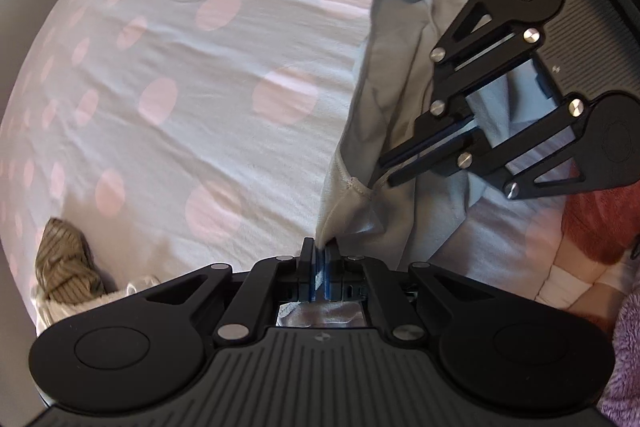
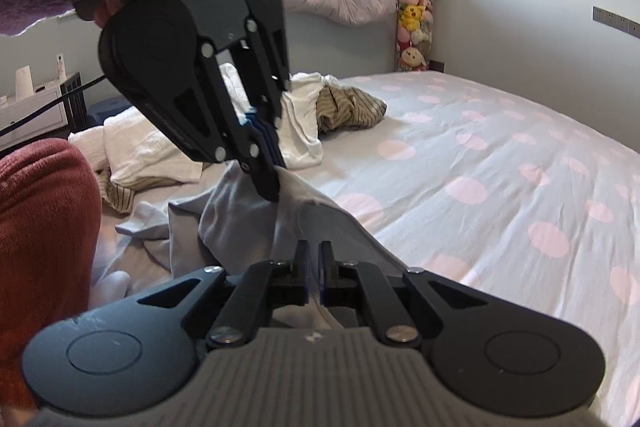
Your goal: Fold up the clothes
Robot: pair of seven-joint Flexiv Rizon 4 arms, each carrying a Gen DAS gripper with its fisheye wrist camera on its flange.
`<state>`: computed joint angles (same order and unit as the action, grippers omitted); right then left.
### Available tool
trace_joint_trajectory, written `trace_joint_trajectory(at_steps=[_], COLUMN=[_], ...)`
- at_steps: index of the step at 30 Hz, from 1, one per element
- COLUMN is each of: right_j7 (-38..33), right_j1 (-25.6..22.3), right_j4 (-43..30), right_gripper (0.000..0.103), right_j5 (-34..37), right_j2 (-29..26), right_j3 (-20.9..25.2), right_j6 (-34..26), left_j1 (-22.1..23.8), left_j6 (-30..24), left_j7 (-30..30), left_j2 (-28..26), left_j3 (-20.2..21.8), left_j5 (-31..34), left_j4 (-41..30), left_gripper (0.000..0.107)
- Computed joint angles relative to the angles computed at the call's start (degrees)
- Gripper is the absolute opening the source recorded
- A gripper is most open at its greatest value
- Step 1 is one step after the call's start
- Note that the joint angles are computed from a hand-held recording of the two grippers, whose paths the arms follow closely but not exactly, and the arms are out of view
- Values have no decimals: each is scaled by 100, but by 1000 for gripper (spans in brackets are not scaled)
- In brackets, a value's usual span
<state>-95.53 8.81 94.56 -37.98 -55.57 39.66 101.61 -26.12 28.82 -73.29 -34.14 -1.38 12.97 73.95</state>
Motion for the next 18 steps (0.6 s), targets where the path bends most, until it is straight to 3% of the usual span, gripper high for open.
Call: trace_joint_trajectory(at_steps=[3, 9, 13, 18], right_j7=[68, 193, -263, -1706], right_j1=[-205, -183, -340, -531], right_j4=[198, 156, -497, -1930], right_gripper=[6, 7, 10, 10], right_j5=[106, 712, 782, 988], right_j2=[212, 865, 790, 19], right_j3=[3, -876, -966, -311], right_j6=[-145, -714, -1886, -3725], left_j1=[71, 215, 286, 385], left_j6=[301, 971, 1266, 1480], left_j7=[-211, -279, -244, -223], left_j2=[95, 158, 291, 341], left_j3=[10, -26, -62, -92], left_j5=[-85, -192, -319, -504], left_j4=[263, 676, 979, 1161], left_gripper=[2, 2, 2, 2])
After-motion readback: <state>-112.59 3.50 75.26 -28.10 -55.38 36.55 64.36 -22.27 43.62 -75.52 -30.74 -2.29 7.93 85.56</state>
